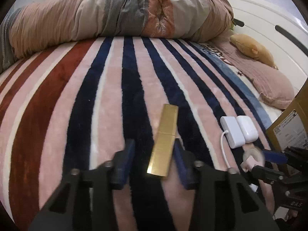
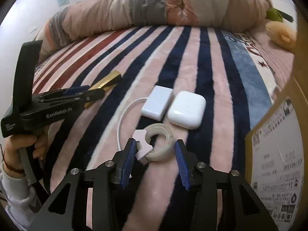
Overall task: Organize rigid objects
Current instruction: 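Grasp the gold tube with left tool while right tool lowers tape roll into box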
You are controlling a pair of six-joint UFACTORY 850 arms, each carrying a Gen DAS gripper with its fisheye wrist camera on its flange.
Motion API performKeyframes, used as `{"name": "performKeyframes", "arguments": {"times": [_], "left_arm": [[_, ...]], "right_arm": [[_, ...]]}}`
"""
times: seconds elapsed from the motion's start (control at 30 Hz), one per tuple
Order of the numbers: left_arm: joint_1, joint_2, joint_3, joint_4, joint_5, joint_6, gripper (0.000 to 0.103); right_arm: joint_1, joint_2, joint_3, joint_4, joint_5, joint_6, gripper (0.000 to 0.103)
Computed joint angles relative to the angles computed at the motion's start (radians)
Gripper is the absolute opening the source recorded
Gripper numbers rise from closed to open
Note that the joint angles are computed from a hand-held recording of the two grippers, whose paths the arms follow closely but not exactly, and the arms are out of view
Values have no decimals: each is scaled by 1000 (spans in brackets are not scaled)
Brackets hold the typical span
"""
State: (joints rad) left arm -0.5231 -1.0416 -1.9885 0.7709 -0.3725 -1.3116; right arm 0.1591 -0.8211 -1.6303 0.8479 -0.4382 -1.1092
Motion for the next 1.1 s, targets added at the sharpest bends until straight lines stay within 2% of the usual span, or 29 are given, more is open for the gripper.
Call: {"name": "performKeyframes", "arguments": {"times": [0.03, 0.07, 0.13, 0.2, 0.33, 0.43, 0.47, 0.63, 0.9, 1.1], "left_arm": [[3, 11, 16, -27, 23, 27, 20], [1, 15, 18, -39, 17, 42, 17], [-9, 37, 46, -19, -4, 34, 15], [-12, 72, 104, -25, 28, 27, 15], [-6, 93, 147, -17, 70, 2, 15], [-3, 82, 139, 15, 76, -57, 16], [-1, 73, 128, 9, 74, -61, 16], [-6, 32, 66, 33, 29, -73, 16], [-26, 105, 153, 249, 28, -288, 15], [-68, 165, 168, 302, -88, -310, 15]], "right_arm": [[-1, 1, 4, -5, 9, 2, 45], [-3, 1, 5, 2, 5, -7, 46], [-7, -6, -8, 6, -19, -3, 47], [-9, -13, -20, 17, -35, -11, 47], [7, -31, -39, -31, -7, 3, 47], [15, -24, -24, -10, 20, -34, 37], [17, -20, -19, -5, 23, -40, 37], [17, 40, 50, 78, 34, -143, 37], [0, 159, 163, 277, -15, -365, 37], [-30, 248, 222, 451, -83, -538, 37]]}}
